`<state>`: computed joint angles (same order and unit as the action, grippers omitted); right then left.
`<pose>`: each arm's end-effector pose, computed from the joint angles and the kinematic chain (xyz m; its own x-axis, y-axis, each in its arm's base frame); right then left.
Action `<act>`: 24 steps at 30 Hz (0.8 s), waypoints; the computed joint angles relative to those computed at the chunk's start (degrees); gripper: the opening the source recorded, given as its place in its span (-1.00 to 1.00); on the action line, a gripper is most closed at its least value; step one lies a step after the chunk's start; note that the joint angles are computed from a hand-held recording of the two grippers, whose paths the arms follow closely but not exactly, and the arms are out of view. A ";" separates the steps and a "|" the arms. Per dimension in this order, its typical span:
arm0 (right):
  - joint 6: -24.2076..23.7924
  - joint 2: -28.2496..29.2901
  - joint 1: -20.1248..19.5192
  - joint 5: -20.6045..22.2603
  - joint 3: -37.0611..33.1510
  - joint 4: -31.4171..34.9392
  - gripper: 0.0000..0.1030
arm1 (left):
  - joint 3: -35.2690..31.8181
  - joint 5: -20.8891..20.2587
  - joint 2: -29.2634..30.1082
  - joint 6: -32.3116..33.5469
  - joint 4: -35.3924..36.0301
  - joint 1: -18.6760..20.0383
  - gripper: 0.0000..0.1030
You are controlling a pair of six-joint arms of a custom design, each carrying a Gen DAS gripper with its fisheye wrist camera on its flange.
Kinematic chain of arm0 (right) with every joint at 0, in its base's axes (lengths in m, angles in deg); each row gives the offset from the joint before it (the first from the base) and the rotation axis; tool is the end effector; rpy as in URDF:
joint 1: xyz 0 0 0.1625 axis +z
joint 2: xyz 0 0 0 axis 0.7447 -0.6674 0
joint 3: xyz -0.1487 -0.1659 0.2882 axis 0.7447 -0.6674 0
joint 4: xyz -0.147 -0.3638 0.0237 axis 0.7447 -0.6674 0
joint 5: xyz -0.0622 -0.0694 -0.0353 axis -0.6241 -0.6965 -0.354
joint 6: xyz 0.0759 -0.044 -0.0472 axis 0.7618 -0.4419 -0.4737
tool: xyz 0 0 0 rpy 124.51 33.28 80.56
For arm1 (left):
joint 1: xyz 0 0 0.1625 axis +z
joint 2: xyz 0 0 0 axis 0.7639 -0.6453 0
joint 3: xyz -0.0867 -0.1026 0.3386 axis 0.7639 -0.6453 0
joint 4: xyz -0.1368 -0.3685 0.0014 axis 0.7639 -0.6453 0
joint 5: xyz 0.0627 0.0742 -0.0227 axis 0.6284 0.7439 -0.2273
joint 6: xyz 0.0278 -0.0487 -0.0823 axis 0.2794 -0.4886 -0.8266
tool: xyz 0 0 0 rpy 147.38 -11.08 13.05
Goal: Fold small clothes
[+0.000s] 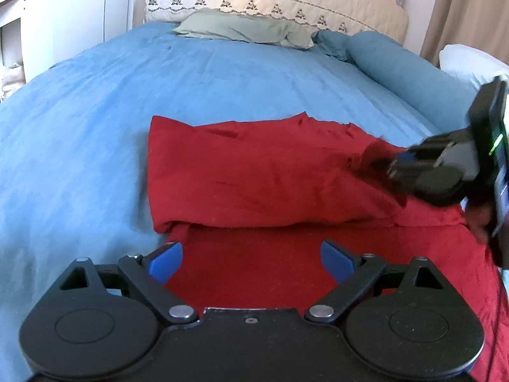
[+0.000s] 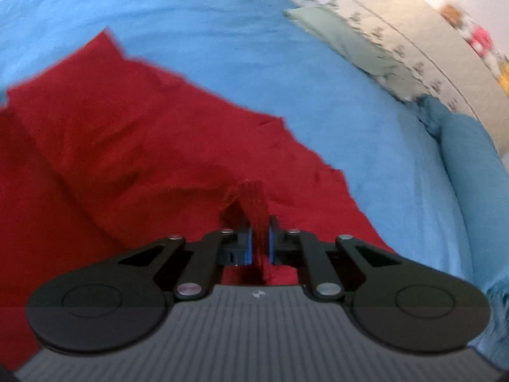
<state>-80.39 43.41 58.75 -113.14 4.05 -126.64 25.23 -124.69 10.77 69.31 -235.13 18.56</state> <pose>0.2627 -0.6826 0.0168 -0.3448 -0.1044 0.9328 -0.7021 0.6883 -0.1825 -0.0710 -0.6478 0.2298 -0.7344 0.4383 -0.5182 0.6520 0.6676 -0.3594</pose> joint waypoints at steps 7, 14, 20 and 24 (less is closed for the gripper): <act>9.80 -9.42 -0.63 4.12 10.99 -13.90 -0.57 | 0.30 0.47 0.31 0.38 -0.13 0.05 0.87; 20.79 -15.64 -4.22 0.27 22.70 -23.07 -0.57 | -0.17 1.47 1.12 0.87 0.28 0.00 0.87; 26.33 -18.72 -6.96 3.64 29.80 -24.36 -0.57 | -0.91 1.93 1.78 0.95 0.38 -0.18 0.87; 26.57 -18.48 -7.10 4.25 29.87 -28.21 -0.53 | -1.09 1.66 2.24 1.06 -0.05 -0.08 0.87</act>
